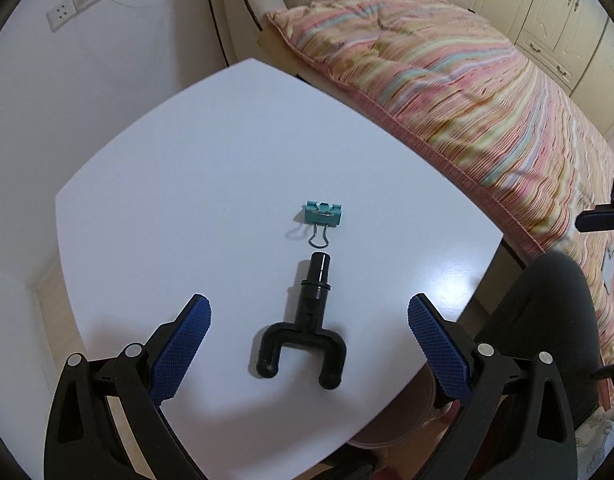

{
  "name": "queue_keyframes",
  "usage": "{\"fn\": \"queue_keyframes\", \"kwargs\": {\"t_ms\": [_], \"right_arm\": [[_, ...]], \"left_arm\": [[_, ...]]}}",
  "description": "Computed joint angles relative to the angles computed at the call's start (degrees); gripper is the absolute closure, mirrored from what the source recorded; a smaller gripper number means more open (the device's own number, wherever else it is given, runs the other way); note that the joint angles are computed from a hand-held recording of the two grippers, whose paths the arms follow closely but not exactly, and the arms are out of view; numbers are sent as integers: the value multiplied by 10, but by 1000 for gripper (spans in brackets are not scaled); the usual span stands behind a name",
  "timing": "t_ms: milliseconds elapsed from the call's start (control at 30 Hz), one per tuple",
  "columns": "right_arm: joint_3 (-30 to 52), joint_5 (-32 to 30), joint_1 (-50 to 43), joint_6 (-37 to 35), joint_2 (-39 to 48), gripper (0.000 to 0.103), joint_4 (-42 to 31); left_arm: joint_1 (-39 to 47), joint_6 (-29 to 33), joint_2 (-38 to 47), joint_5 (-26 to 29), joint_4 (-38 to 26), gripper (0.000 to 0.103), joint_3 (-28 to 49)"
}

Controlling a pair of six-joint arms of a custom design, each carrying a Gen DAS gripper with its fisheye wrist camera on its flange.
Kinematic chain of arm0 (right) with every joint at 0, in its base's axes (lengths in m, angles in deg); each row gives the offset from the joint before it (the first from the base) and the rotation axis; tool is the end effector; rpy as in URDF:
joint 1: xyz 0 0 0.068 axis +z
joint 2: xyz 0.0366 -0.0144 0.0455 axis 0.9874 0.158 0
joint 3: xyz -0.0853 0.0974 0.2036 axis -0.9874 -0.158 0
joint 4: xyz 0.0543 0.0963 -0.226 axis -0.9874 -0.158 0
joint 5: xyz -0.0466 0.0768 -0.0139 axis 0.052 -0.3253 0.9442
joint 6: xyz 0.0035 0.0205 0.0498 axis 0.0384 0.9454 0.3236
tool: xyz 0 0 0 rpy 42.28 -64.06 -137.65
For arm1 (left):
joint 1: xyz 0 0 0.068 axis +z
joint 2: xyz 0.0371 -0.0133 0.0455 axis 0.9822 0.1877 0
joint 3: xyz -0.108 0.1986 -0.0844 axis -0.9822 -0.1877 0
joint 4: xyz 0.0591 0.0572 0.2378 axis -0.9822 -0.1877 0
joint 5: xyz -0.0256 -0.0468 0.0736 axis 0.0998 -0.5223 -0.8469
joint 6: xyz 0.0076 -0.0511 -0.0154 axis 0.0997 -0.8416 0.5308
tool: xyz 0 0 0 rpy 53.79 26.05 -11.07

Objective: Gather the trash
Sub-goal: 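Move the left tool to the black U-shaped hook and grasp its stem, then grasp the teal binder clip with the right tool while the left tool holds the black hook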

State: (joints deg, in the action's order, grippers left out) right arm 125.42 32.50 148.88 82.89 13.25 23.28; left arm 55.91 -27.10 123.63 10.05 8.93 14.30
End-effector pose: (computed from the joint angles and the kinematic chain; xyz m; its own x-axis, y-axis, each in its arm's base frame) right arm 0.1057 0.2260 0.2459 -0.8629 0.0345 -0.5042 -0.0932 0.9697 0.2259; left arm 0.3169 -0.1453 0.2025 -0.5141 0.7428 -0.4289 0.8240 0.5666 -0.0062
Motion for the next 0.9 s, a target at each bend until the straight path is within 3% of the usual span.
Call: {"fn": "queue_keyframes", "kwargs": {"t_ms": [167, 233, 267, 533, 633, 900], "right_arm": [[-4, -2, 0, 2, -2, 3, 0], [-4, -2, 0, 2, -2, 3, 1], [-4, -2, 0, 2, -2, 3, 1], [-9, -6, -4, -2, 0, 3, 11], [-11, -8, -7, -7, 2, 3, 16], [-11, -12, -18, -19, 7, 3, 26]], "left_arm": [[-4, 1, 30, -2, -13, 30, 19], [-6, 0, 34, -6, -14, 45, 19], [-7, -2, 36, -9, -13, 57, 19], [-9, -7, 37, -19, -6, 72, 8], [-9, -8, 37, -19, -6, 85, 7], [-5, -20, 20, -17, 19, 87, -19]]}}
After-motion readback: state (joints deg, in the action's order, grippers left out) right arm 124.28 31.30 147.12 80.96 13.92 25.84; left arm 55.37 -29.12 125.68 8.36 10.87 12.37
